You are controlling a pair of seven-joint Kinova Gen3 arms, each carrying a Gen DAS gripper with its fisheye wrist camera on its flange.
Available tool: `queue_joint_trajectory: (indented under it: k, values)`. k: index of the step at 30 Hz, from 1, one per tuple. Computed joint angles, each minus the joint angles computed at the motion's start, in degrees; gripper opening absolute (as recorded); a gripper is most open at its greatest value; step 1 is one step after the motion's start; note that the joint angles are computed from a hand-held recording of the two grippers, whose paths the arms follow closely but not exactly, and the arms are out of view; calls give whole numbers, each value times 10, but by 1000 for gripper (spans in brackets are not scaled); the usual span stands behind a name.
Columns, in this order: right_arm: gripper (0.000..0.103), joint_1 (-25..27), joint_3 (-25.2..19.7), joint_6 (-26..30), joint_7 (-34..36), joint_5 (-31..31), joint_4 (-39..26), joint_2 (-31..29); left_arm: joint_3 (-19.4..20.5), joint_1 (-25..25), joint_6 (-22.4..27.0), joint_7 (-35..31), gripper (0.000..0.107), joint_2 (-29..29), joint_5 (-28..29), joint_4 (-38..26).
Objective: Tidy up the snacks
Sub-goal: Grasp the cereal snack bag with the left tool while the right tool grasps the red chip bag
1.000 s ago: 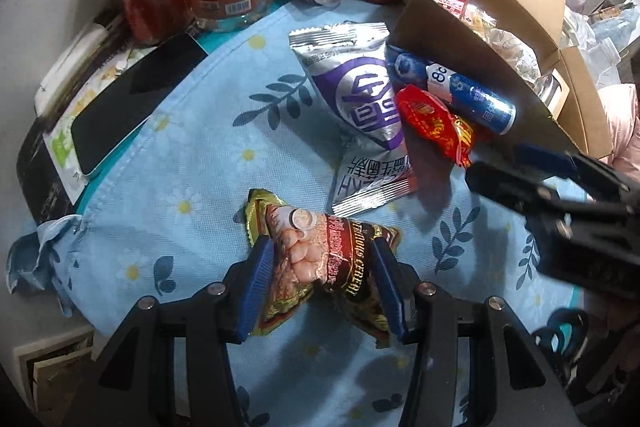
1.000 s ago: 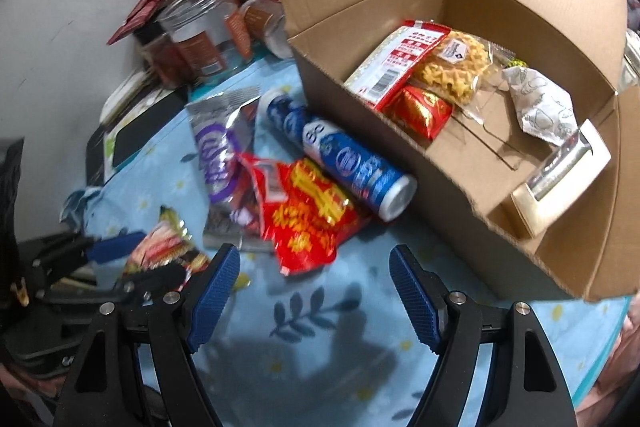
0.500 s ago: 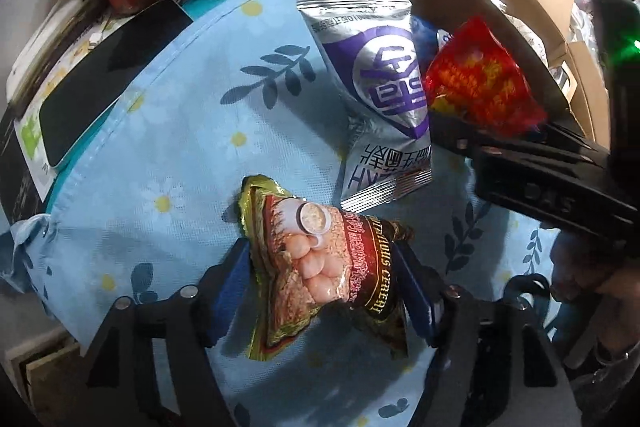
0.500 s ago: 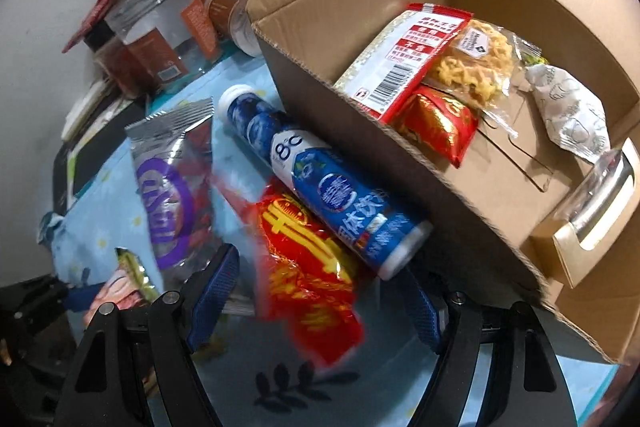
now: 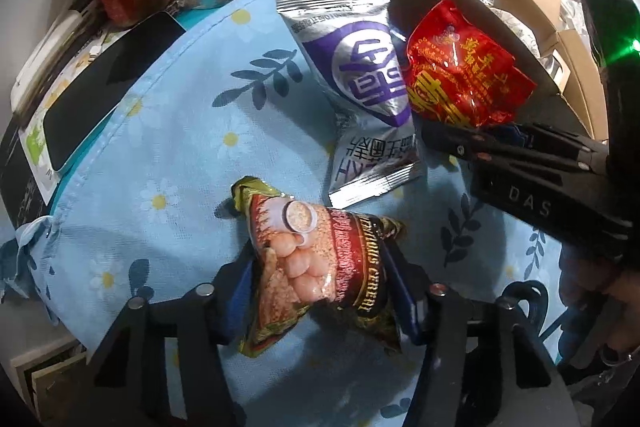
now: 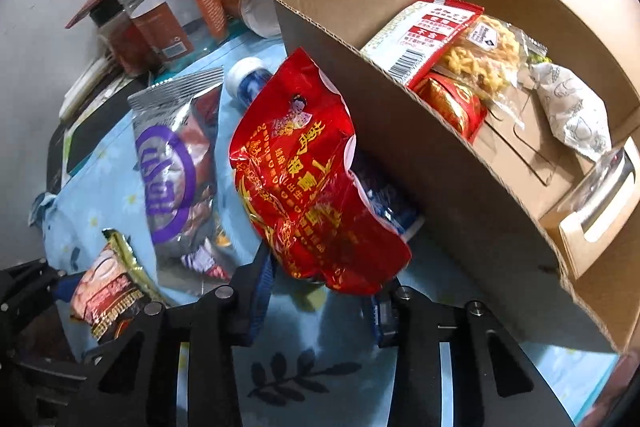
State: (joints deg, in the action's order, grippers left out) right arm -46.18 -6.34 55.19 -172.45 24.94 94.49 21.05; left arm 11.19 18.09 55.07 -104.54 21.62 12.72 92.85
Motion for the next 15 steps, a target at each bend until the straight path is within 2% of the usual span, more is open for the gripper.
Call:
queue_joint_trajectory:
  k: [6,15]
  values:
    - [32,-9,-15,-4,-7,-8,27,-24,3,0,21,-1,57,0,6,2]
    - [31,-41,-50,-2,-58,-36,61,-58,7,9,22,-9,57,-42,18,62]
